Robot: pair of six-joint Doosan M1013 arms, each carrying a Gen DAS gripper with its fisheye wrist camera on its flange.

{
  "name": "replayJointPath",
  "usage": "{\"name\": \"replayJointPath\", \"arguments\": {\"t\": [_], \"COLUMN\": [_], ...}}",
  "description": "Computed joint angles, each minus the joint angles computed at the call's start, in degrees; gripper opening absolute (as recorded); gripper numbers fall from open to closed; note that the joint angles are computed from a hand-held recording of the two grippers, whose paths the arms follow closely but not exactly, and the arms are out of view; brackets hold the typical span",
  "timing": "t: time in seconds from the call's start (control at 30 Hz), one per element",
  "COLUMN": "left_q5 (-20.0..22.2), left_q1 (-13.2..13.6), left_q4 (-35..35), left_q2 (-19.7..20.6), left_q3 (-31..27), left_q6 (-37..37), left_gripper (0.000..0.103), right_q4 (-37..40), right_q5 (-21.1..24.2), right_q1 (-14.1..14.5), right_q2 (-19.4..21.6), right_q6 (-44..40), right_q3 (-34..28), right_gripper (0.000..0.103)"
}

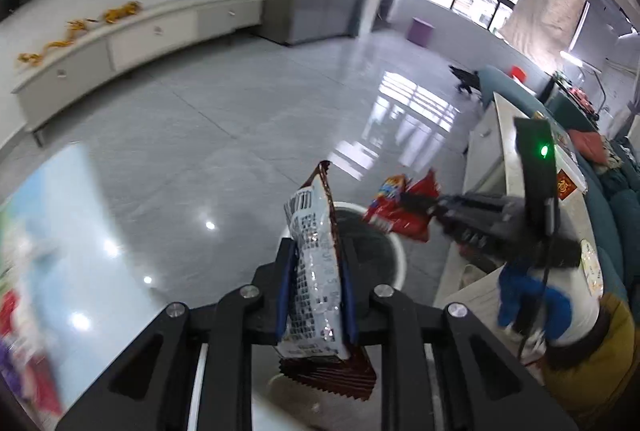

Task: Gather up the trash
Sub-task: 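Carry both bags over the white bin and open both grippers to drop them, then move both open grippers back over the table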

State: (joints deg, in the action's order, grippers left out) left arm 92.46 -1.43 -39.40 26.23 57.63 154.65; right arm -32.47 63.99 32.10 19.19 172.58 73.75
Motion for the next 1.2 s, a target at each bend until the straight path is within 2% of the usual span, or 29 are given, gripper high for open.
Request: {"name": "replayJointPath", "arguments": {"t": [0.1,0.13,0.17,0.23,0.27,0.33,0.4,0.5,0.63,0.8,1.07,1.2], "left_q5": [-0.3,-0.1,0.1,-0.5,-1.4,-1.5,-0.6,-1.7,-2.7,-4.4,-5.5,-8.2], "left_q1": [-3.2,-3.9,-4.5,-5.7,-6.1,-6.5,-6.5,-6.0,-4.2,-1.0,6.2,10.2], "left_q4": [1.4,1.4,1.4,2.1,2.3,2.8,2.7,2.2,-0.4,-4.4,-9.2,-10.4], "left_q2": [0.4,0.4,0.6,1.0,1.0,1.1,1.1,0.2,-0.8,-2.2,-1.4,-0.5], "left_q3": [1.1,1.6,1.7,2.3,2.8,3.0,2.9,4.0,4.0,3.5,-0.8,-2.6], "left_q6": [-2.5,-3.2,-4.2,-6.0,-6.3,-7.1,-7.8,-6.0,-5.0,-4.1,-2.5,-0.5], "left_gripper": [0.023,0.027,0.032,0.05,0.052,0.055,0.055,0.055,0.055,0.055,0.055,0.055], "right_q4": [3.0,3.9,4.5,5.6,6.3,6.6,6.6,5.7,3.4,-1.3,-7.8,-7.6], "right_q5": [-2.1,-2.9,-3.4,-4.0,-4.3,-4.5,-3.7,-4.5,-3.7,-1.4,1.4,2.1], "right_q1": [-2.0,-2.6,-3.1,-3.9,-4.4,-4.5,-4.4,-4.4,-3.3,-1.1,3.2,4.5], "right_q2": [-1.1,-1.5,-1.6,-1.5,-1.4,-1.6,-1.7,-2.2,-2.0,-0.7,5.2,9.4], "right_q6": [1.2,1.5,1.9,2.4,2.6,4.0,5.0,7.2,8.1,6.6,-2.3,-8.7], "right_q3": [3.4,4.3,5.0,6.1,6.3,7.4,7.7,8.9,8.0,3.2,-11.5,-19.8], "right_gripper": [0.01,0.011,0.012,0.016,0.019,0.038,0.043,0.043,0.043,0.043,0.044,0.048]}}
